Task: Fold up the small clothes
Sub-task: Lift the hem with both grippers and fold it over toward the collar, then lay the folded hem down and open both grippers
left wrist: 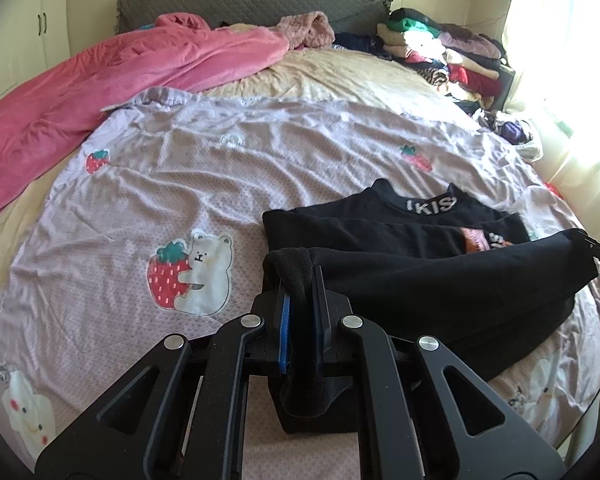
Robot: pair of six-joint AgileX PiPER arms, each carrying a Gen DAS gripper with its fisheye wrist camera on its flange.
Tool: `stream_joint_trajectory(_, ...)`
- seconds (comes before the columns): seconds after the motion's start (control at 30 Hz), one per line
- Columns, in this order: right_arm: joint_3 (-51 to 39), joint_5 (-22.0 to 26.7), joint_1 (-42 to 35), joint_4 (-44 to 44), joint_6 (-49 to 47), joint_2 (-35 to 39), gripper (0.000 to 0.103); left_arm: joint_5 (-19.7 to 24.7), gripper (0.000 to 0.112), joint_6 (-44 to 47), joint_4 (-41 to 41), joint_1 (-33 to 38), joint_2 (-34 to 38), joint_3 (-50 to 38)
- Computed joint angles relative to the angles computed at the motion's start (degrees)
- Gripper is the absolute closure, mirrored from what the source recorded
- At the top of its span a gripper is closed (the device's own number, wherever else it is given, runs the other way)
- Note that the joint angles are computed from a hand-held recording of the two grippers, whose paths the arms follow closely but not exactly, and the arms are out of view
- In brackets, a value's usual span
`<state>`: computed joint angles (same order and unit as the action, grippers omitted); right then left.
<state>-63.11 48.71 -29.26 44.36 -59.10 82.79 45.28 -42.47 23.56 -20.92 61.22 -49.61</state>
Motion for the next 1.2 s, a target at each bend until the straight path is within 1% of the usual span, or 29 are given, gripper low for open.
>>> stream_joint_trajectory(0.1,0.5,-2.61,1.93,-2.58,2.36,0.99,0.095,-1.69,0.108,0.72,-0.62,1.0,1.38,1.18)
stream_joint_trajectory(0.2,0.05,-2.65,3.07,-5.29,5.0,2.44,0.086,-1.67,0.105,0.49,-0.32,0.36,1.56,1.59)
stream_joint_trajectory(0.23,0.12,-2.87,3.29,-6.13,5.79,2.4,0.081,-1.95,0.102,1.46,-1.53,0.51,0.72,1.97)
stream_joint_trajectory(0.27,0.11,-2.44,3.01,-6.28,6.05,2.45,0.071,-2.23,0.097,2.46,-2.74,0.88,0.15,2.11)
stream_joint_trajectory(0.33,0.37,-1.44,1.66,-5.29,5.76,1.83,0.061,-2.15,0.088,3.16,-4.35,0.69,-1.89,2.56)
stream_joint_trajectory(0.5,1.29,3.44,-4.0,-1.24,1.57,-1.37,0.059,-0.16,0.086,2.31,-5.01,-2.02,-6.89,3.65)
stream_joint_trajectory(0.57,2.52,5.42,-6.66,0.37,-1.1,-3.25,0.056,1.33,0.086,0.15,-3.47,-4.39,-9.55,4.68)
stream_joint_trajectory(0.63,3.62,7.19,-8.56,0.97,-2.81,-4.56,0.055,1.92,0.086,-1.45,-3.22,-6.56,-12.28,6.47)
stream_joint_trajectory(0.73,5.46,8.67,-9.97,1.65,-4.44,-6.01,0.055,1.89,0.086,-2.2,-5.02,-8.25,-15.15,9.36)
stream_joint_trajectory(0.8,6.61,9.47,-10.33,2.19,-5.51,-6.47,0.055,0.81,0.086,-0.93,-8.29,-7.67,-16.48,11.1)
stream_joint_trajectory(0.9,7.58,10.43,-9.45,1.65,-5.73,-6.34,0.055,1.38,0.085,-3.54,-5.66,-9.83,-16.15,12.03)
stream_joint_trajectory(0.93,8.11,10.04,-8.88,1.53,-5.75,-6.5,0.055,1.01,0.081,-2.89,-6.24,-8.98,-15.68,12.05)
stream_joint_trajectory(0.97,8.43,9.69,-8.08,1.27,-5.71,-6.43,0.055,-0.48,0.079,0.05,-9.1,-5.98,-14.96,12.04)
stream_joint_trajectory(1.03,8.6,8.69,-6.37,0.74,-4.77,-5.9,0.055,-2.84,0.079,5.53,-14.31,-1.27,-13.88,11.87)
stream_joint_trajectory(1.13,8.03,7.1,-4.18,-0.29,-2.53,-4.37,0.055,-4.8,0.078,8.73,-17.34,1.75,-11.24,11.14)
stream_joint_trajectory(1.2,7.49,6.75,-3.59,-0.28,-2.06,-3.34,0.055,-5.6,0.079,9.39,-17.76,2.2,-9.79,10.37)
